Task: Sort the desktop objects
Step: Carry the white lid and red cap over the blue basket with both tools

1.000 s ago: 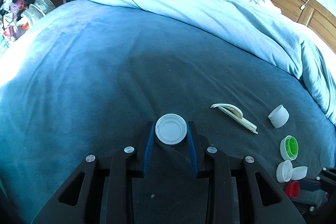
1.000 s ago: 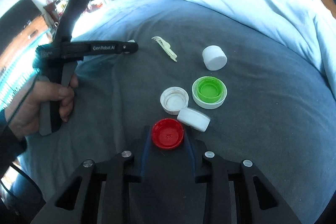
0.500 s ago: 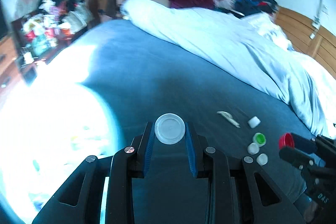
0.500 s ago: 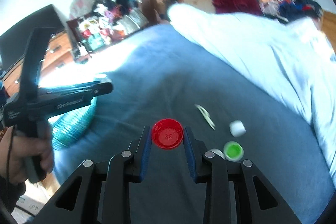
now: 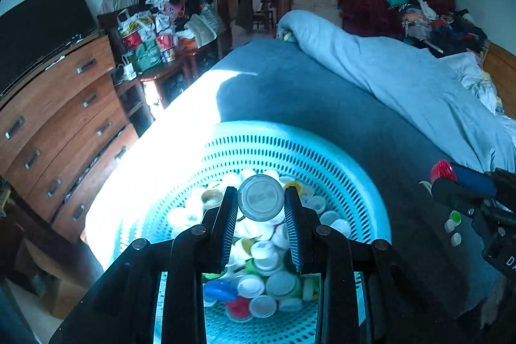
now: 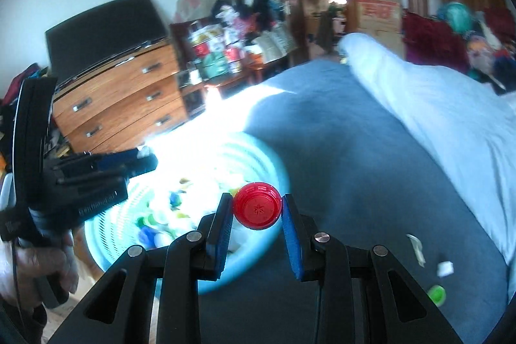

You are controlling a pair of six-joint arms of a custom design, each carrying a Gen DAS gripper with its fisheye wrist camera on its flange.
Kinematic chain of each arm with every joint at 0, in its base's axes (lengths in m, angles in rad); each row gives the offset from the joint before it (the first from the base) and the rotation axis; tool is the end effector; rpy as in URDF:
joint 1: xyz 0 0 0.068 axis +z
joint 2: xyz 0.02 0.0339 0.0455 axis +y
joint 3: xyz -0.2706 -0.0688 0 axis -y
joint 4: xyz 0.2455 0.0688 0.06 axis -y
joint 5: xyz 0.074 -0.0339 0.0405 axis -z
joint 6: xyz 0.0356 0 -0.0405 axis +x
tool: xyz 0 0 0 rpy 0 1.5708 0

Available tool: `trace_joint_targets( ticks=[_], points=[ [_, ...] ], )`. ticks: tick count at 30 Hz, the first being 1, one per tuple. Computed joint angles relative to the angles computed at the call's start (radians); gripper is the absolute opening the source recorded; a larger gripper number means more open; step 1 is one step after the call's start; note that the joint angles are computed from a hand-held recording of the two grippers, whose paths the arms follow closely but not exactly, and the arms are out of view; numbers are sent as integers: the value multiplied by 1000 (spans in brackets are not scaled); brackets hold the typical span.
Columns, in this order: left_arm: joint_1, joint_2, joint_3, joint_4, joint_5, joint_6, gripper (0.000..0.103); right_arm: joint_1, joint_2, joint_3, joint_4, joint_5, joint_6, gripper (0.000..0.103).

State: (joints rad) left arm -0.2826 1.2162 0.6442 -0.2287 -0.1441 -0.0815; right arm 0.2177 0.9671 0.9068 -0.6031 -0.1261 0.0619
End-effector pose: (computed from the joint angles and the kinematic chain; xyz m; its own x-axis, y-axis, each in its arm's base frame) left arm 0.2329 -0.0623 0.2064 -0.7017 0.1199 -0.7023 0.1232 0.9913 0.0461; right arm 0.1955 0.0478 0.3140 -0.6194 -0.0742 -0.7816 -0.2732 0.9537 0.1260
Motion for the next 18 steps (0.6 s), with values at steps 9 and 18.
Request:
trace_joint_targets(
  ticks=[9, 18],
  points=[
    [152, 125, 4, -18, 81, 103, 25, 225, 270, 96, 94, 71, 125, 33],
    [233, 131, 3, -13, 146, 158, 25, 278, 302, 118, 94, 110, 141, 33]
  ],
)
